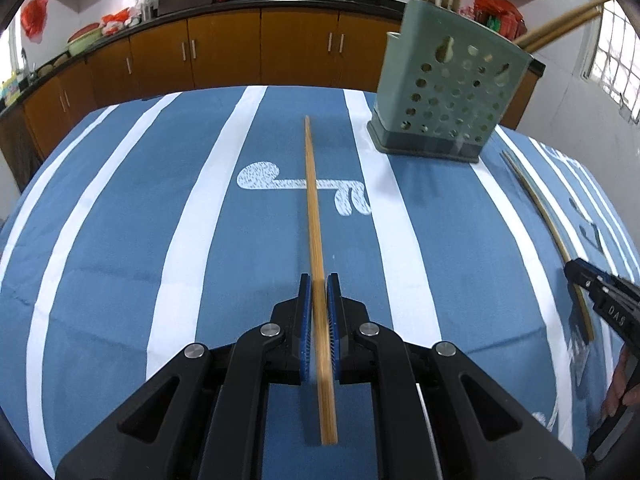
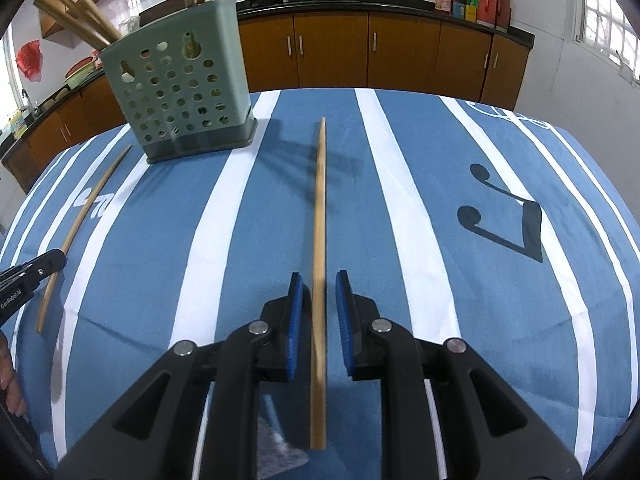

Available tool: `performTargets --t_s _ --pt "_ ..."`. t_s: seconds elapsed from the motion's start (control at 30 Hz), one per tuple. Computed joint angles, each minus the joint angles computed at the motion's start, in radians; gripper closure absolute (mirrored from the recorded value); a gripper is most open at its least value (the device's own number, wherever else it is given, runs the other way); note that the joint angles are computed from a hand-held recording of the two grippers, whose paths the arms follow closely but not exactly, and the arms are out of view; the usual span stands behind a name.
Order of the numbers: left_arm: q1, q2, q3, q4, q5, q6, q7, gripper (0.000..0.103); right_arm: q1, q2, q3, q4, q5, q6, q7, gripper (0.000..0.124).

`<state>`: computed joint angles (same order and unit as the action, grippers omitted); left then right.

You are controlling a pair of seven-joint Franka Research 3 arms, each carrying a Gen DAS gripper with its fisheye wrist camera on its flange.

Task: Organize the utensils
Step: 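Close the right tool on a chopstick while the left tool grasps another, then lift both chopsticks upright and carry them above the green basket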

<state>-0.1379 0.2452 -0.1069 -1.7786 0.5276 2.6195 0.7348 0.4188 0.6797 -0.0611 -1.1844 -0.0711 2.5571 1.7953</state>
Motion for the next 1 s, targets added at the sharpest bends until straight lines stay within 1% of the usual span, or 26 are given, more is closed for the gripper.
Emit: performTargets --t_s 0.1,0.2,0.27,0.43,0.8,1.0 --pt "-0.003 -0.004 0.000 -0.004 0.008 -0.007 -0.002 0.094 -0.005 -0.004 0.003 -0.006 0.008 0.004 0.001 0.116" --pt "0.000 -0.003 -0.002 -0.002 0.003 -0.008 0.013 0.095 -0.013 -0.004 0.010 -0.001 0.020 -0.008 -0.009 0.116" --pt "0.008 -0.005 -0.009 0.000 -0.025 -0.015 0.034 0.096 -0.017 -0.019 0.013 -0.018 0.028 0.004 -0.009 0.116" --pt "0.013 -0.047 -0.001 -0.032 -0.018 0.022 0.013 0.096 -0.018 -0.084 0.006 -0.098 0.030 0.094 -0.002 0.116" --pt "0.031 -0.150 0.007 -0.066 0.127 0.133 -0.112 0.096 -0.001 -0.180 -0.031 -0.185 0.003 0.297 0.042 0.116" --pt "0.044 -0.178 0.004 -0.050 0.223 0.161 -0.186 0.096 0.012 -0.213 -0.047 -0.216 -0.003 0.392 0.049 0.116"
